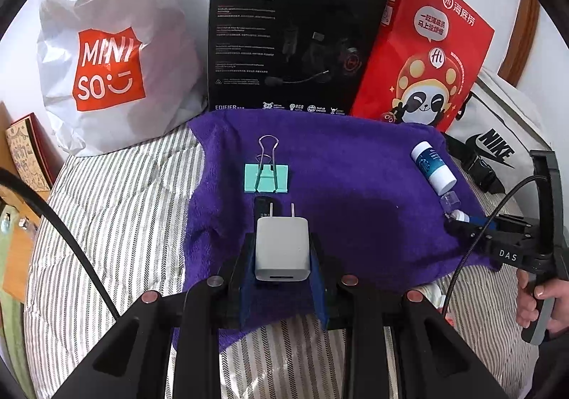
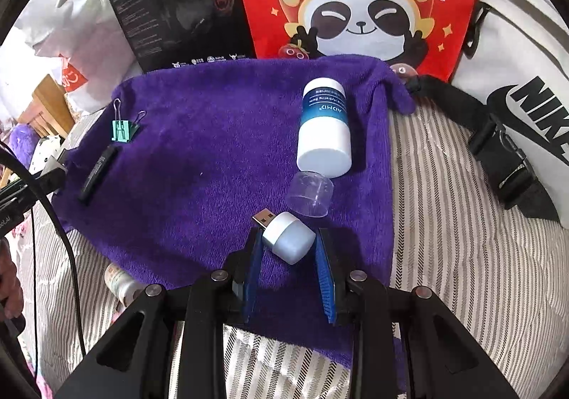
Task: Organize rigid objects
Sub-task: 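Set the USB light on the purple towel with the right tool while the left tool carries the cube there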
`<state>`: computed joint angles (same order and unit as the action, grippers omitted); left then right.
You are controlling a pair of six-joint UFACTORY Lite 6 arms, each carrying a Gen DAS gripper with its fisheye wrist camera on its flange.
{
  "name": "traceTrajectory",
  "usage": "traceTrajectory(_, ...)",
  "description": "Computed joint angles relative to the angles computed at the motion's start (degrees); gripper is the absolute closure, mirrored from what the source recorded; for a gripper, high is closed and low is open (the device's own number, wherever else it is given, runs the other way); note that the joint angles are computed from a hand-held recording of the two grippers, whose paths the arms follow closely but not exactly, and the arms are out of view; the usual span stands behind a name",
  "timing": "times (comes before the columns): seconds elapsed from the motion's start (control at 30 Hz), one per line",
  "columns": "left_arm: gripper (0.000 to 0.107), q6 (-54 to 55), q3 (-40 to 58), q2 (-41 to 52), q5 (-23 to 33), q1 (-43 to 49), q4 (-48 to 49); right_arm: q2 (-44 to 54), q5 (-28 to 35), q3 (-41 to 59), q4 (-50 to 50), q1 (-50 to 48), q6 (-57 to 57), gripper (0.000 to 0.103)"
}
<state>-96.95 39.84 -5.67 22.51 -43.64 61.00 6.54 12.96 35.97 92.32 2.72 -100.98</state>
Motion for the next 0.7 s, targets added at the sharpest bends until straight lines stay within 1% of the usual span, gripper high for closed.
traceTrajectory(0.1, 0.081, 0.8, 0.3, 0.8, -0.8, 0.9, 0.0, 1.7, -1.3, 1.7, -5.0, 1.3, 5.2, 0.073)
traceTrajectory(0.17, 0.081, 1.2, 0.3, 0.9, -1.4, 1.3, 0.0, 1.8, -2.3, 1.9, -5.1, 2.0, 4.9, 0.073)
traceTrajectory(0.27, 0.081, 1.2, -0.1, 0.7, -2.3, 2.2, -0.1, 2.3, -2.2, 3.0, -11.6, 2.0, 11.4, 0.073)
traceTrajectory(0.43, 0.081, 2.1, 0.0, 1.1, -3.3, 3.0, -0.9, 2.6, -2.1, 3.5, -14.3, 2.0, 13.0, 0.073)
traceTrajectory(0.53, 0.081, 3.1, 0.8, 2.3, -4.1, 3.3, -1.8, 2.3, -2.5, 3.2, -17.0, 2.9, 14.7, 0.067)
traceTrajectory(0.6, 0.081, 3.6, 1.7, 3.6, -4.7, 3.3, -1.6, 1.5, -2.8, 2.6, -18.7, 3.3, 16.1, 0.065)
traceTrajectory(0.7, 0.081, 5.1, 3.9, 6.3, -5.0, 3.4, -2.5, -0.3, -2.4, 2.0, -26.3, 3.0, 24.7, 0.058)
